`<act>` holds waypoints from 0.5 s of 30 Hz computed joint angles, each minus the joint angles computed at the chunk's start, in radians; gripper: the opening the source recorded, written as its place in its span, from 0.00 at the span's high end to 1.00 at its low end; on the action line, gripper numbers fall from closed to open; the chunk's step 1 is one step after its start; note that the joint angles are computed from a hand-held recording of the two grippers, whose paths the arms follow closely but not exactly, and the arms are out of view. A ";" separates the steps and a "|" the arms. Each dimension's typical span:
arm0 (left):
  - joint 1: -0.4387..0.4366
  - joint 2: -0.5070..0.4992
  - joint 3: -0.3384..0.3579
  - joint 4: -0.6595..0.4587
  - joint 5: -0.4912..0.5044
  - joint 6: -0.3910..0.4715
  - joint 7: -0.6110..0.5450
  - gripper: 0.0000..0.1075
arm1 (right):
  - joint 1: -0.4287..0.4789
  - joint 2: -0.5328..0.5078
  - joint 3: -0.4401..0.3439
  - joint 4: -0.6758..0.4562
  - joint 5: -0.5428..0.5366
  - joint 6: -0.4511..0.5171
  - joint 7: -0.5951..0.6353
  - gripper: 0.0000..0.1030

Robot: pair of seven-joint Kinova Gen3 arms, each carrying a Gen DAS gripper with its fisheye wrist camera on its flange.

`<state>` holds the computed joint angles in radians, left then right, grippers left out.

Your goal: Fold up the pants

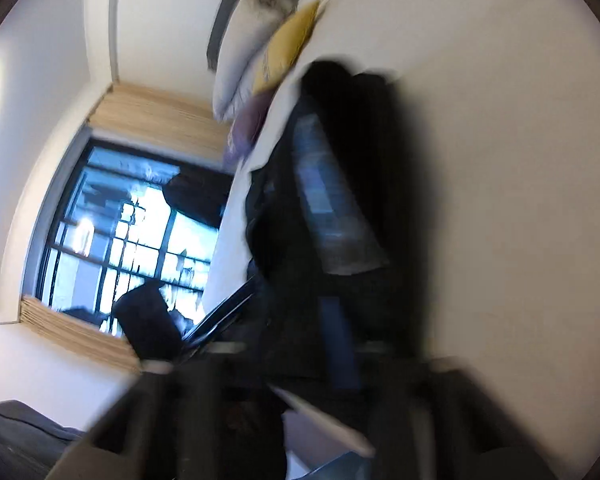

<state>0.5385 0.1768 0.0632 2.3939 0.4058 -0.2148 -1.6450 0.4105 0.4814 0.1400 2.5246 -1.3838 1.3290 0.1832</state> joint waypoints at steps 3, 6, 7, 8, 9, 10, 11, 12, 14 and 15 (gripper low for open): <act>-0.039 -0.036 0.030 -0.012 -0.002 0.057 -0.016 0.37 | 0.045 -0.064 0.035 -0.008 0.075 -0.024 -0.073 0.98; -0.178 -0.115 0.134 -0.015 -0.110 0.088 0.093 0.37 | 0.011 -0.195 0.088 -0.056 0.126 -0.001 -0.179 0.44; -0.225 -0.144 0.164 -0.021 -0.151 0.090 0.117 0.37 | 0.018 -0.218 0.075 -0.076 0.115 0.019 -0.203 0.38; -0.271 -0.154 0.197 -0.033 -0.192 0.108 0.154 0.37 | 0.026 -0.233 0.054 -0.095 0.090 0.047 -0.211 0.36; -0.317 -0.145 0.227 -0.064 -0.232 0.127 0.188 0.37 | 0.016 -0.238 0.017 -0.127 0.050 0.064 -0.224 0.36; -0.364 -0.118 0.254 -0.106 -0.273 0.138 0.216 0.37 | -0.014 -0.238 -0.013 -0.155 0.012 0.065 -0.244 0.35; -0.410 -0.082 0.287 -0.147 -0.314 0.160 0.239 0.37 | -0.056 -0.232 -0.037 -0.190 -0.026 0.053 -0.269 0.34; -0.456 -0.039 0.334 -0.193 -0.354 0.170 0.257 0.37 | -0.102 -0.211 -0.064 -0.234 -0.058 0.037 -0.294 0.34; -0.535 0.022 0.397 -0.267 -0.436 0.237 0.291 0.37 | -0.192 -0.179 -0.081 -0.305 -0.089 -0.035 -0.349 0.34; -0.550 0.049 0.405 -0.291 -0.476 0.264 0.323 0.37 | -0.238 -0.147 -0.069 -0.350 -0.082 -0.075 -0.390 0.34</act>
